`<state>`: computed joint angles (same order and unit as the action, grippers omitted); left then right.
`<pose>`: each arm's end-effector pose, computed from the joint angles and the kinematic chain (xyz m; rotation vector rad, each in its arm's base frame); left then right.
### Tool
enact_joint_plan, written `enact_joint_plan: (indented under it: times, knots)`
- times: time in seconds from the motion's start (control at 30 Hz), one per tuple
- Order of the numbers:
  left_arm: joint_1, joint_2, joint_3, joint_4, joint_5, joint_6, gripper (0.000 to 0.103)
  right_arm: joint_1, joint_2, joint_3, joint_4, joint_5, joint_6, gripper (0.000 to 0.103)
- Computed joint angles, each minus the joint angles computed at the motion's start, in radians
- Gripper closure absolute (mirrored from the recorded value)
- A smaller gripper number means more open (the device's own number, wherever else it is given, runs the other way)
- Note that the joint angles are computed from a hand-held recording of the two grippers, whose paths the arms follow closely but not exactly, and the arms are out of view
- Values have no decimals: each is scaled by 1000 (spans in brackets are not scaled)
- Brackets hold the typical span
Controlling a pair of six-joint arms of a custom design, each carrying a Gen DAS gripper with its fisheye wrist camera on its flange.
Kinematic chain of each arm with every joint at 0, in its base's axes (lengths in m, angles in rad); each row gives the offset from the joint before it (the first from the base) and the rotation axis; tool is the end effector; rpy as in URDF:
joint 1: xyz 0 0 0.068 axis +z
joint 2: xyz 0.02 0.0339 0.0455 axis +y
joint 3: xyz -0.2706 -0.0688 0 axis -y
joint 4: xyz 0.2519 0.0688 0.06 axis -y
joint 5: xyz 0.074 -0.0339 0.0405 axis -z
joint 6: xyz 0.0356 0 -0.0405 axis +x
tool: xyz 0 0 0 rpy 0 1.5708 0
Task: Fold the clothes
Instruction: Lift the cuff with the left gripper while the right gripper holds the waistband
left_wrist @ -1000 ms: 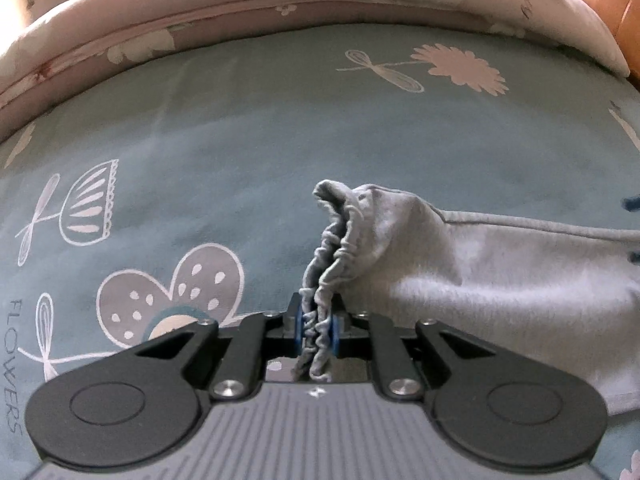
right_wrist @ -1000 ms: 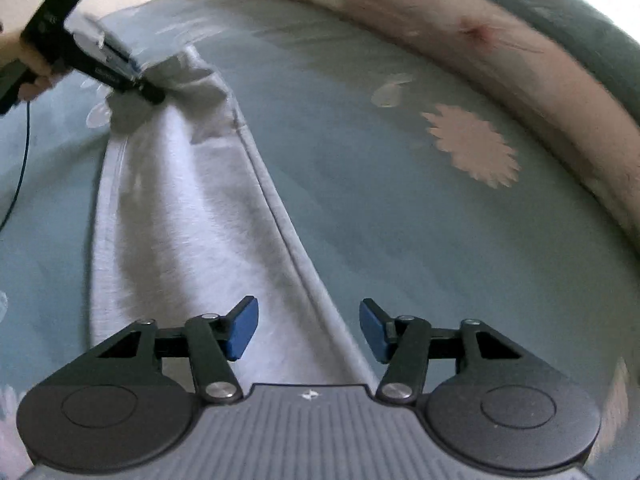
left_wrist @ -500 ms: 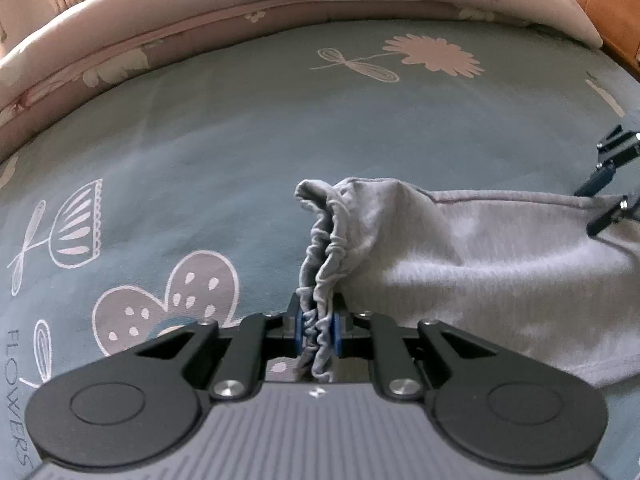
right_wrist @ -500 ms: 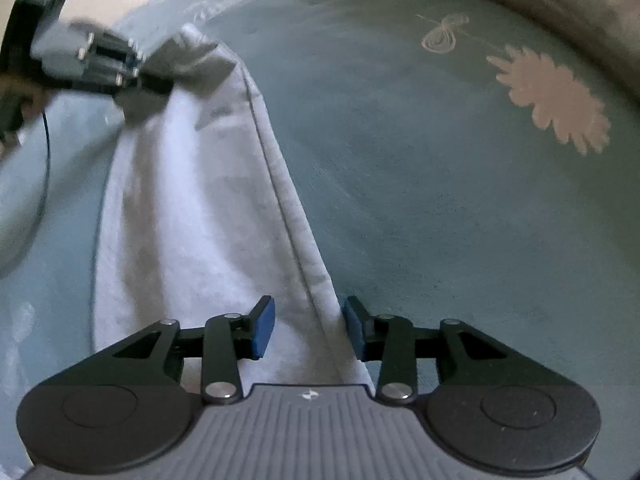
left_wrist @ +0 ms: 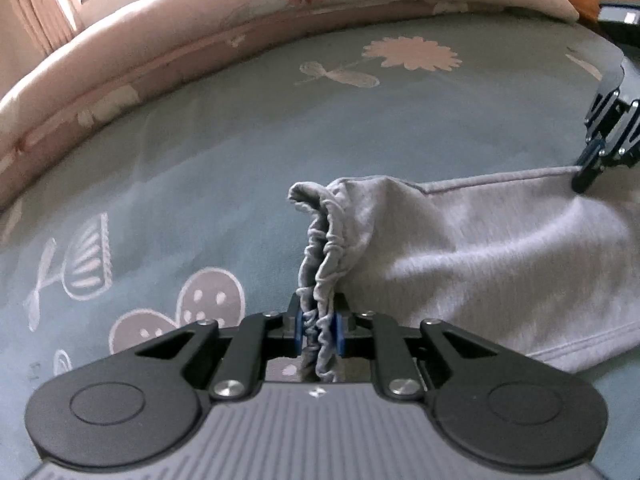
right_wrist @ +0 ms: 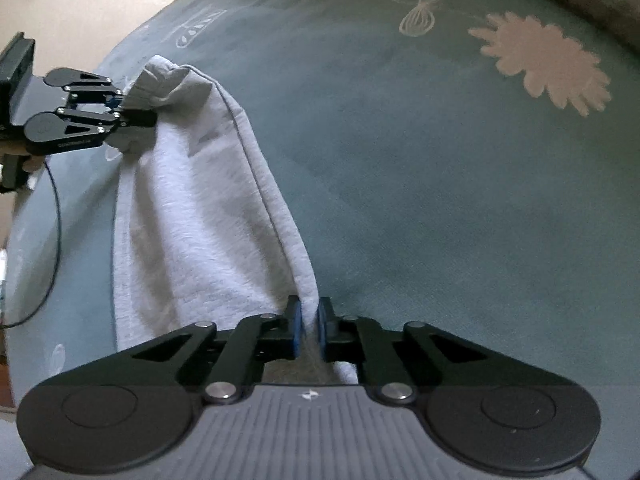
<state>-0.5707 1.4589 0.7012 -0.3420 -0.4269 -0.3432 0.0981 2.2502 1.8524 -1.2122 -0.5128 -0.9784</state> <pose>0.2287 -0.1293 0.1581 0.1563 2.5268 0.2241 0.4376 0.0606 0.1768 -1.4607 2.4754 0.7057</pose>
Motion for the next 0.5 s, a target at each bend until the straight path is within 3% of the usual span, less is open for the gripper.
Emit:
enact_joint_plan:
  times: [0.3, 0.4, 0.5]
  knots:
    - [-12, -58, 52, 53, -76, 47, 90, -11, -188, -173, 196, 12, 20, 95]
    - [13, -16, 84, 96, -70, 75, 87, -20, -201, -193, 272, 34, 64, 94]
    - [65, 81, 134, 61, -22, 27, 82, -16, -184, -210, 341, 68, 125, 89]
